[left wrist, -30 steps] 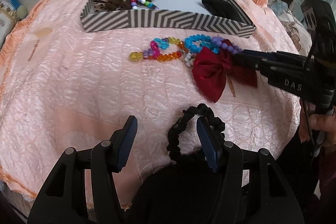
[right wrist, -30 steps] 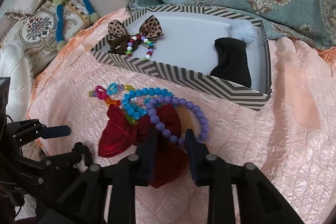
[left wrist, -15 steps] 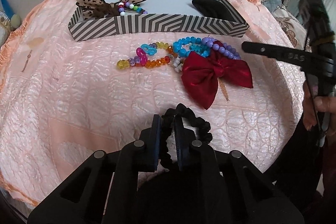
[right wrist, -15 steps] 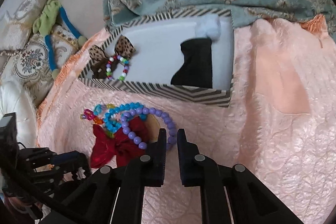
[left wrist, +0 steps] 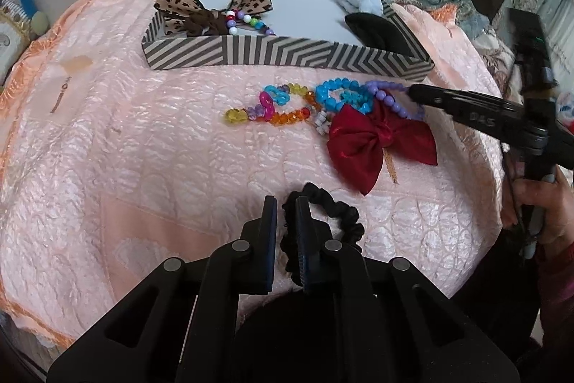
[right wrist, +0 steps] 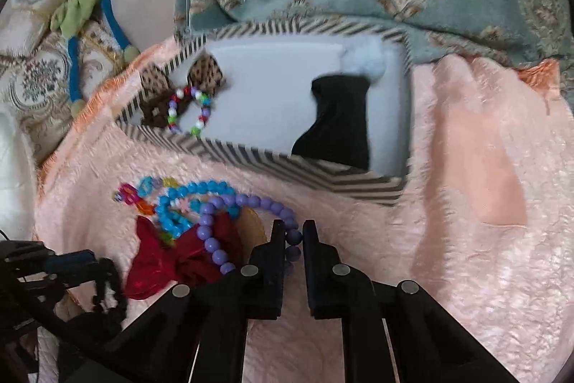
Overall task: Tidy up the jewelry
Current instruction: 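Grasp the black scrunchie with the left tool while the right tool grasps the purple bracelet, then carry the black scrunchie with the left tool while the right tool carries the purple bracelet into the tray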
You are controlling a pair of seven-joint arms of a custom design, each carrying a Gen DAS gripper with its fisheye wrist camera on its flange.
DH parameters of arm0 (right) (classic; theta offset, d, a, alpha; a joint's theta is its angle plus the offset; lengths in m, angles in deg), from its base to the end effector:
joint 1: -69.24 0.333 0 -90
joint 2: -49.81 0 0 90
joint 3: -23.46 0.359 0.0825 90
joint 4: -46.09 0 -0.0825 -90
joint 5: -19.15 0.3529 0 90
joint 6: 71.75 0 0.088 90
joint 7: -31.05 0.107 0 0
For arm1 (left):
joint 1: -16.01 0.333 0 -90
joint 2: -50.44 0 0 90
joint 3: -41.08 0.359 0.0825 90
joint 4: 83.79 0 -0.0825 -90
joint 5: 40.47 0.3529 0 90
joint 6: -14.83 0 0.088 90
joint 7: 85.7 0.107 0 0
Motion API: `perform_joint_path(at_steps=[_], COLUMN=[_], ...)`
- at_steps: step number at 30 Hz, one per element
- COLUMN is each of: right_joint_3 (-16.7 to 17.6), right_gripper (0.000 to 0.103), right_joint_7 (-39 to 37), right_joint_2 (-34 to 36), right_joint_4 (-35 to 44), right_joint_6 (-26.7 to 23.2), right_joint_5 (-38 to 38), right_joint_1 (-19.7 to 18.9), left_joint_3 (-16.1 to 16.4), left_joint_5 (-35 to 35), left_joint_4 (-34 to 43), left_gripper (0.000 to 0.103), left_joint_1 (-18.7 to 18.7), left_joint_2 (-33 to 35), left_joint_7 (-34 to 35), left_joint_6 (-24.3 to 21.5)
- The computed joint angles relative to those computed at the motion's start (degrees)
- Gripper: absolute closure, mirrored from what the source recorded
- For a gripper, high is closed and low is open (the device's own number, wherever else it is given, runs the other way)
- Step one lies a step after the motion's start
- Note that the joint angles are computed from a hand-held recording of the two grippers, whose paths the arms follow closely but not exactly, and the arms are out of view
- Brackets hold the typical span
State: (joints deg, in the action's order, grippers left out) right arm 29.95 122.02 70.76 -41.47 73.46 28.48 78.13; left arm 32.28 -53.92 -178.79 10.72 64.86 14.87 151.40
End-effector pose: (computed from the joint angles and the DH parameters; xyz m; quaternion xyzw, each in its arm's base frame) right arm 0.6794 0.1695 0.5729 -0.7100 0.6248 -0.1217 0.3012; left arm 0.6387 -0.1502 0.5676 -0.5790 0.7725 -0.2496 0.0754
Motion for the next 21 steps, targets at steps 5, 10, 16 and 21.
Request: perform_joint_path(at_steps=[5, 10, 16, 21], right_joint_3=[0.9, 0.7, 0.4, 0.7], right_gripper=[0.094, 0.094, 0.094, 0.094], right_joint_7=[-2.1, -3.4, -5.0, -7.5], right_joint_2=[-3.5, -6.6, -8.8, -10.1], right_joint_4=[-2.5, -5.0, -6.5, -7.2], right_joint_6=[2.3, 4.8, 5.9, 6.2], right_joint_5=[3.8, 6.3, 8.5, 11.4], right_joint_1=[-1.4, -1.5, -1.2, -0.9], left_joint_3=[0.2, 0.1, 0.3, 0.8], left_joint_5=[-0.4, -0.8, 0.8, 4.6], left_joint_4=[-0.3, 0.1, -0.4, -0.3], left_gripper=[0.094, 0.093, 0.068, 0.078], left_joint_1=[0.2, 0.6, 0.1, -1.6], left_joint_2=[-0.6, -0.8, -0.5, 1.0], left_joint_7=[-0.8, -0.6, -1.0, -3.6], left_joint_6=[0.8, -1.0, -2.3, -1.4])
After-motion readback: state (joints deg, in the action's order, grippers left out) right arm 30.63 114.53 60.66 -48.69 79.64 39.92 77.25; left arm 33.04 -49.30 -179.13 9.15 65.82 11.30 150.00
